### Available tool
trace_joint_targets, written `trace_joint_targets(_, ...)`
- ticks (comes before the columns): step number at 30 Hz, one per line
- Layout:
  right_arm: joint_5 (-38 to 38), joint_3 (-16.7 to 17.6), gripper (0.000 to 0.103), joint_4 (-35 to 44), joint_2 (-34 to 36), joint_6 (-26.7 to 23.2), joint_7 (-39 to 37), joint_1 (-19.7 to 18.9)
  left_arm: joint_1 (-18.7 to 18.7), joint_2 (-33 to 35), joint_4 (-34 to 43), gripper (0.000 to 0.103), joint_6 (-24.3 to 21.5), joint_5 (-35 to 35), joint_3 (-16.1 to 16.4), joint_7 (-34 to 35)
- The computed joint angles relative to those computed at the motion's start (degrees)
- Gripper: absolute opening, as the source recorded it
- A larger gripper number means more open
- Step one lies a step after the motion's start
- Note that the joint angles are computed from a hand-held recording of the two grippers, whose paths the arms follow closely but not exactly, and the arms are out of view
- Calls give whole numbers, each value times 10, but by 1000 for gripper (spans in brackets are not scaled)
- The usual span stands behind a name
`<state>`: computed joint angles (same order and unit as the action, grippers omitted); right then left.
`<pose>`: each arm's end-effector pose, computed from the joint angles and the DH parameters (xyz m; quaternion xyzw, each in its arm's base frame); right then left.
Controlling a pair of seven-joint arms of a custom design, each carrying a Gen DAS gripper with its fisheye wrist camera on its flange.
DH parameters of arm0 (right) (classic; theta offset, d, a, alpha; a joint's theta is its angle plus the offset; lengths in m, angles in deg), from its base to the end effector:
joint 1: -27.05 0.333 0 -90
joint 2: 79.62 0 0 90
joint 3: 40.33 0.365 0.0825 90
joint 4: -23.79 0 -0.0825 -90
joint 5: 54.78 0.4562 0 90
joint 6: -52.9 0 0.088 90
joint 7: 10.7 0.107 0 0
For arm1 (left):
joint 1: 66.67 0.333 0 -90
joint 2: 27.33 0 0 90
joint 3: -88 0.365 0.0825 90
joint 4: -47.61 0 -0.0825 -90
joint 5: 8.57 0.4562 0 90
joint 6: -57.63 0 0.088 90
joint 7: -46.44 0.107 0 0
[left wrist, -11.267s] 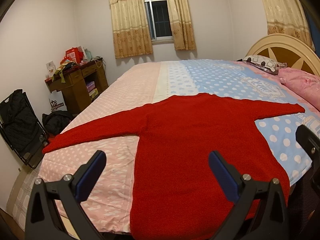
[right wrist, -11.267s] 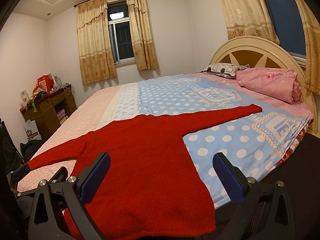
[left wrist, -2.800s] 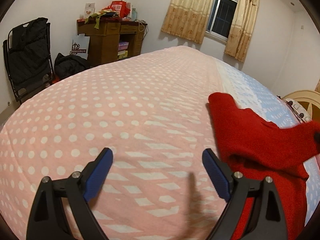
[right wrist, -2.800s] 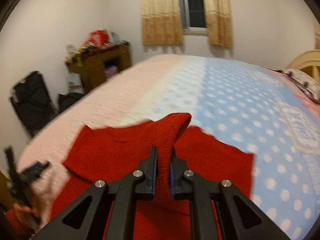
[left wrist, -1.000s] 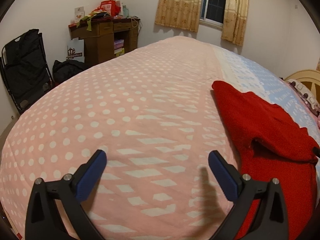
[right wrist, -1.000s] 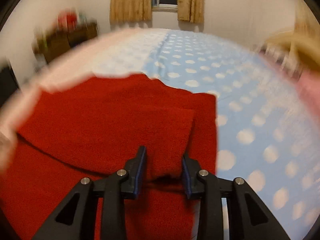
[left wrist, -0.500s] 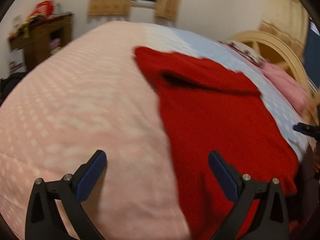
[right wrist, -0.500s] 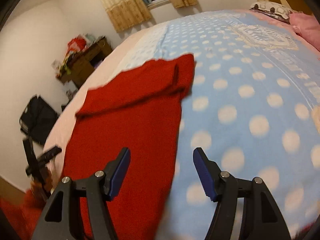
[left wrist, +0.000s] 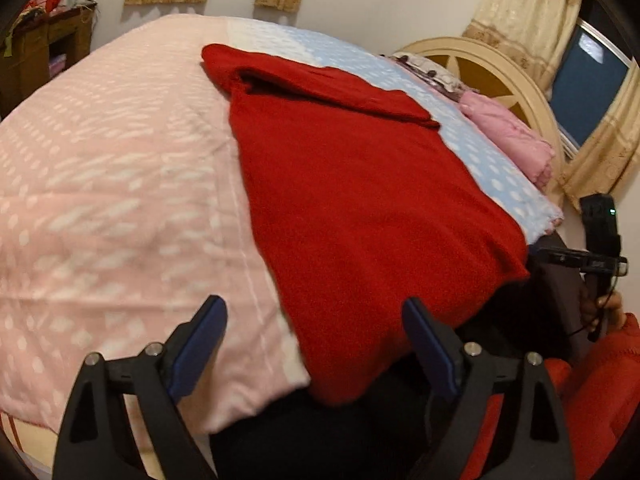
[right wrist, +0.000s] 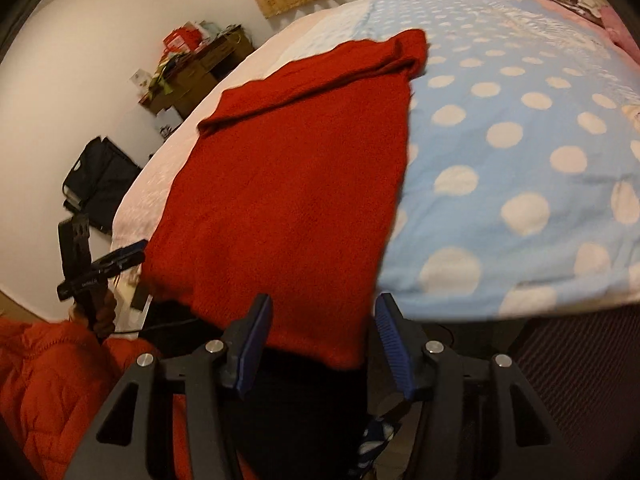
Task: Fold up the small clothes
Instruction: 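Grasp the sweater hem with both tools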
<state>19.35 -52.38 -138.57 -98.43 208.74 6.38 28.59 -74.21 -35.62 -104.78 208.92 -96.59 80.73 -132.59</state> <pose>0.3738 -0.0973 0.2807 -0.6393 0.6920 -0.0444 0.3324 0.4360 -0.0869 0.2751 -0.4830 0.7946 -0.3678 0.0060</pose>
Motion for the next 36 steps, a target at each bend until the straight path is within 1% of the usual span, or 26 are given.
trace_joint_targets(2, 16, 1, 55, -3, 1, 6, -8, 5, -1, -2, -1, 91, -2, 12, -1, 0)
trace_joint_targets(4, 51, -7, 55, 3, 14, -9, -27, 6, -2, -2, -1, 91, -11, 15, 0, -4)
trace_joint_targets(7, 127, -13, 55, 13, 35, -48, -78, -7, -1, -5, -2, 91, -32, 38, 3, -22)
trace_joint_targets(9, 153, -13, 55, 19, 49, -81, -91, -24, 1, -14, -9, 90, -49, 60, 7, -26)
trace_joint_targets(10, 155, -9, 55, 18, 51, -89, -92, -31, -2, -15, -11, 86, -50, 64, 6, -24)
trace_joint_targets(12, 148, 4, 54, 20, 59, -100, -90, -43, -12, -19, -16, 85, -27, 53, -2, -4)
trace_joint_targets(13, 143, 12, 51, 21, 61, -99, -89, -45, -15, -21, -18, 84, -23, 53, -2, 4)
trace_joint_targets(14, 141, 18, 34, 21, 61, -96, -89, -46, -18, -22, -20, 81, -19, 49, -3, 12)
trace_joint_targets(15, 139, 28, 16, 23, 64, -81, -84, -44, -21, -23, -22, 78, -12, 43, -4, 22)
trace_joint_targets(16, 138, 33, 12, 26, 69, -71, -77, -43, -24, -25, -23, 71, -7, 38, -4, 27)
trace_joint_targets(17, 136, 33, 10, 29, 73, -72, -73, -43, -25, -24, -22, 58, -3, 33, -4, 29)
trace_joint_targets(18, 133, 31, 9, 31, 73, -83, -70, -45, -24, -23, -21, 50, -3, 33, -2, 25)
trace_joint_targets(19, 127, 29, 8, 30, 71, -91, -66, -47, -23, -22, -20, 30, 3, 33, -2, 16)
trace_joint_targets(20, 116, 26, 7, 28, 64, -106, -59, -50, -23, -15, -14, 11, 21, 28, -4, 0)
trace_joint_targets(21, 113, 22, 7, 26, 57, -118, -59, -53, -21, -10, -10, 9, 23, 29, -2, -18)
trace_joint_targets(22, 109, 17, 7, 24, 49, -136, -57, -56, -13, -5, -5, 9, -3, 45, 7, -47)
trace_joint_targets(23, 105, 7, 7, 24, 36, -166, -56, -61, -5, -1, 1, 9, -29, 59, 15, -78)
trace_joint_targets(24, 105, 3, 7, 25, 27, -181, -56, -63, -1, 0, 4, 9, -37, 62, 15, -91)
trace_joint_targets(26, 102, -3, 7, 32, 13, -203, -57, -68, 1, -5, 7, 9, -37, 65, 12, -101)
trace_joint_targets(28, 104, -9, 7, 49, 8, -231, -53, -69, -2, -21, 6, 9, -30, 64, 8, -97)
trace_joint_targets(29, 107, -11, 7, 59, 10, -241, -52, -70, -4, -29, 8, 9, -34, 62, 10, -94)
trace_joint_targets(30, 108, -9, 7, 67, 12, -243, -51, -70, -5, -31, 13, 9, -37, 60, 11, -96)
trace_joint_targets(33, 112, 11, 7, 93, 21, -185, -51, -65, -7, -31, 29, 9, -48, 69, 14, -116)
trace_joint_targets(36, 130, 10, 7, 101, 33, -155, -35, -65, -8, -25, 40, 9, -64, 97, 13, -136)
